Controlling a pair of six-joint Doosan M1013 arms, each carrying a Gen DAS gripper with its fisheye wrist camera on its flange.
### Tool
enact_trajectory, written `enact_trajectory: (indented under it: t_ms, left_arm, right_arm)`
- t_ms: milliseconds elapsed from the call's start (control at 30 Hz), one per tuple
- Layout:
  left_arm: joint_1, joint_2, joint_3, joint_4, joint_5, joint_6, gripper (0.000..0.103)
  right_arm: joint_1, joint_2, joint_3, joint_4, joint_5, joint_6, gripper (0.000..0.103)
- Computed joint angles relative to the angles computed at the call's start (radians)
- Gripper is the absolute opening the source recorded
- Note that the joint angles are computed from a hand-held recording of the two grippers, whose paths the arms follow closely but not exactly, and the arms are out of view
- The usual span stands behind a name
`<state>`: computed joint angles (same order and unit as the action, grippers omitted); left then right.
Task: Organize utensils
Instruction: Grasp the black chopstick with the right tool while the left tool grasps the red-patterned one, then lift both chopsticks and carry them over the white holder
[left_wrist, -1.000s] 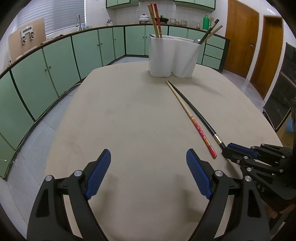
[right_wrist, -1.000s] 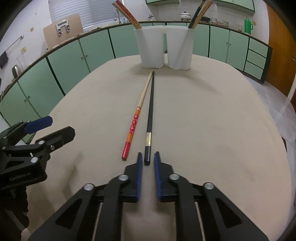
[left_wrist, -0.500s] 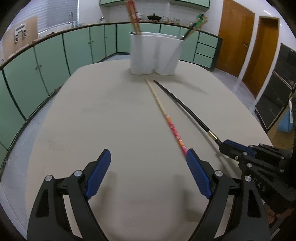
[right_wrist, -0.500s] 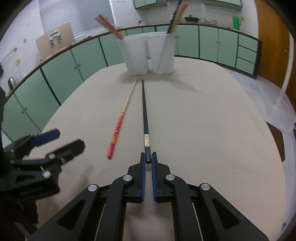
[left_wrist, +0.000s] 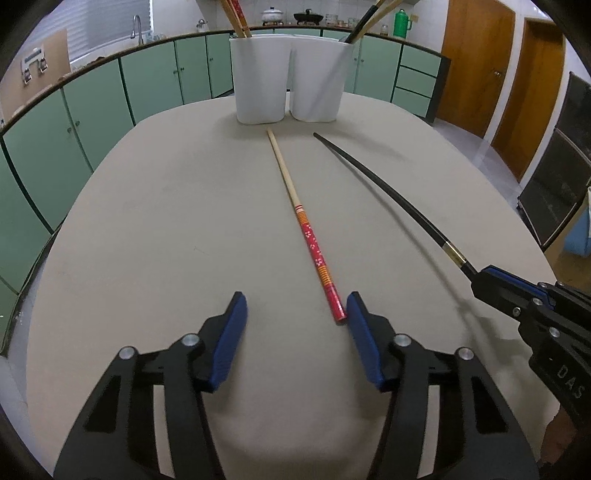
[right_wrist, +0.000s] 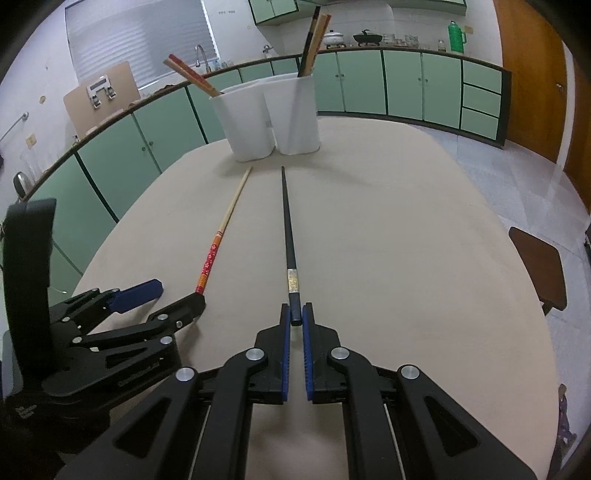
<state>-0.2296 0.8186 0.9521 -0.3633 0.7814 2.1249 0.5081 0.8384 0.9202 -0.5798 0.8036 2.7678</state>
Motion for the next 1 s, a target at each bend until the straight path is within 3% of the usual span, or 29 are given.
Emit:
enact_trajectory:
  t_ms: [133, 200, 300, 533, 1000]
  left_arm:
    - [-0.004, -0.001, 0.000, 0.002, -0.004, -0.013, 0.035]
    - [-0.004, 0.000, -0.002, -0.010, 0.000, -0.009, 0.019]
    - [-0.002, -0.001, 0.000, -0.021, 0.003, -0.006, 0.007]
    - [0.009, -0.012, 0.008, -0.072, 0.007, 0.017, 0.005]
    - [0.039, -0.093, 0.053, -0.243, -0.085, 0.178, 0.005]
  right_arm:
    - [-0.002, -0.005, 0.010, -0.002, -0.012, 0.006, 0.006]
    - [-0.002, -0.006, 0.012, -0.002, -0.016, 0.006, 0.006]
    - [-0.001, -0.006, 0.011, -0.002, -0.015, 0.004, 0.006]
    - [0.003, -0.013, 0.013, -0.032, -0.013, 0.008, 0.006]
    - [0.012, -0.042, -0.004, -0.161, -0.035, 0.026, 0.006]
